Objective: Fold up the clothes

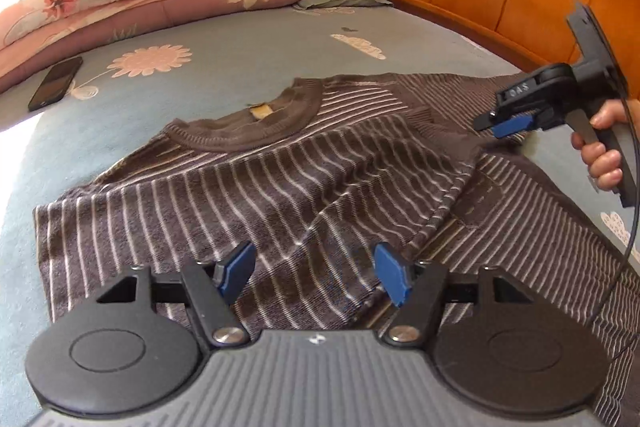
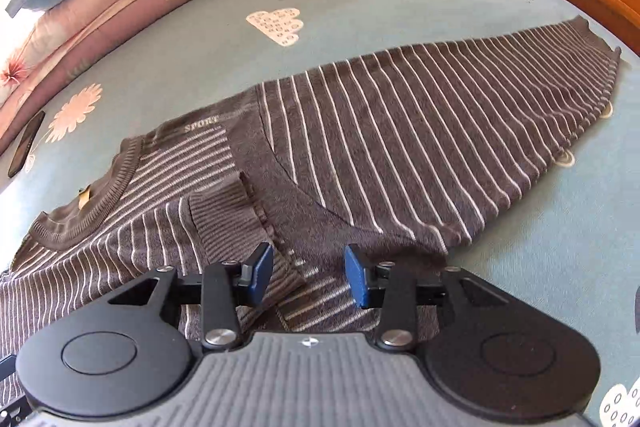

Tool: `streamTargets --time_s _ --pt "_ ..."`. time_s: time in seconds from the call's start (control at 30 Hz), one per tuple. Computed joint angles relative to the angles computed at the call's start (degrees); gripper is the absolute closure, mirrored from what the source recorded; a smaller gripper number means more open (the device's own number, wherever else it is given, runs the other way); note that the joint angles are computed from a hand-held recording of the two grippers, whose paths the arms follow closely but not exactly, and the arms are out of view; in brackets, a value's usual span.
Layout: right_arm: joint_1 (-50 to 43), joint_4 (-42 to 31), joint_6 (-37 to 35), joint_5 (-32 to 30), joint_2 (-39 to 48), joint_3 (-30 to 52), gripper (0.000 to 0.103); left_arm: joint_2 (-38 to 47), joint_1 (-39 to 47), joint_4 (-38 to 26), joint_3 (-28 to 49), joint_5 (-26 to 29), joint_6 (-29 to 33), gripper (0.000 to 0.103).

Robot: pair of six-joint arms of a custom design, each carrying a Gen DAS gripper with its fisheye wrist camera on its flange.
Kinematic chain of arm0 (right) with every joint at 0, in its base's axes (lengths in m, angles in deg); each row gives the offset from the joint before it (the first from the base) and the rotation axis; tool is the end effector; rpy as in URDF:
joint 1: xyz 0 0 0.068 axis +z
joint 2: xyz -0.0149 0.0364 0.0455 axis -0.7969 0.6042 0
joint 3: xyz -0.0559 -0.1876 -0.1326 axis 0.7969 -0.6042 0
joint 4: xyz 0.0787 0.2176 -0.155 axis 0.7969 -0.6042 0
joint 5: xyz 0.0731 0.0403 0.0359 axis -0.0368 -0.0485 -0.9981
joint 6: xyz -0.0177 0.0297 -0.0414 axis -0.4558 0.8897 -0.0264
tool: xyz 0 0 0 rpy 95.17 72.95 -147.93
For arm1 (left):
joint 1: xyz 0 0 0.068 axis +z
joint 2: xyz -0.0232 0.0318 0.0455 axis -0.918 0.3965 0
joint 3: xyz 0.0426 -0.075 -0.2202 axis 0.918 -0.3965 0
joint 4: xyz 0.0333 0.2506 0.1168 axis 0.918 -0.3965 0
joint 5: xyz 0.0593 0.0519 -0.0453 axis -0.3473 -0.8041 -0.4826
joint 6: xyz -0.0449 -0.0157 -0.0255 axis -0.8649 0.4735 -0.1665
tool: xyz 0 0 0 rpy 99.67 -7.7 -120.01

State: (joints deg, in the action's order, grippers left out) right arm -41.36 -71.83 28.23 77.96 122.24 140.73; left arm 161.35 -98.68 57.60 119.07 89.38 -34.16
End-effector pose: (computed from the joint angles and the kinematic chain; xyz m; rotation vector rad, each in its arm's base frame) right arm 0.3189 0.0560 0.1714 0.7520 2.4071 0.0677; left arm 0.2792 -0.1823 0.1832 0.8056 2.2627 -0.4547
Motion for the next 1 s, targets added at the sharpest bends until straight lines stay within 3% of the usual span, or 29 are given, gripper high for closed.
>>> streamTargets --time_s 0.07,0.1,0.17,0.23,0.27,0.33,0.43,0.5,0.63,0.67,0.77,0.87,1.0 --pt "-0.08 2.49 -3.97 -3.60 -1.56 -0.77 0.059 2.78 -2.48 -0.43 2.29 -0.34 2.94 0.047" --pt "-0.14 3.74 -6.20 -6.52 -1.98 -0.99 0.059 4.87 -3.18 -0.89 3.87 -0.59 3.16 0.057" --pt "1.09 5.15 -10.72 -12.72 -1.02 -0.48 0.060 8.79 -4.40 -1.79 6.96 -1.01 3.49 0.062" --pt "2.67 5.83 -14.15 -16.71 2.16 1.40 0.066 10.84 -4.77 -1.46 8.35 -1.29 3.07 0.063" --pt "3.41 5.79 -15.77 -18.83 4.40 3.03 0.075 11.98 -4.83 -1.89 9.30 -1.12 2.73 0.063" --pt "4.79 6.10 -17.60 -22.20 9.24 6.47 0.076 14.64 -4.25 -5.76 12.18 1.05 1.67 0.064" --pt "6.74 4.31 -19.13 -25.17 16.34 12.35 0.076 13.10 -3.96 -8.35 10.57 4.44 2.61 0.064" --pt "8.03 0.09 -20.88 -25.32 19.08 15.17 0.076 11.01 -4.06 -10.04 8.69 5.96 3.13 0.063" --pt "9.24 -2.37 -21.68 -24.84 12.78 9.46 0.076 8.06 -2.98 -14.43 8.32 8.94 5.40 0.063" --pt "8.93 -4.62 -21.54 -25.66 12.63 10.34 0.077 6.87 -2.70 -13.18 7.70 8.65 5.79 0.063" --pt "8.88 -2.31 -21.44 -25.10 11.88 10.83 0.076 5.47 -2.09 -9.23 7.14 6.49 7.04 0.059" --pt "9.62 1.03 -21.39 -25.08 17.87 16.96 0.076 9.93 -1.02 -6.87 9.92 4.11 5.40 0.059" --pt "11.43 -1.34 -21.30 -23.80 25.11 23.23 0.077 12.01 0.24 -9.90 9.92 2.71 3.18 0.060"
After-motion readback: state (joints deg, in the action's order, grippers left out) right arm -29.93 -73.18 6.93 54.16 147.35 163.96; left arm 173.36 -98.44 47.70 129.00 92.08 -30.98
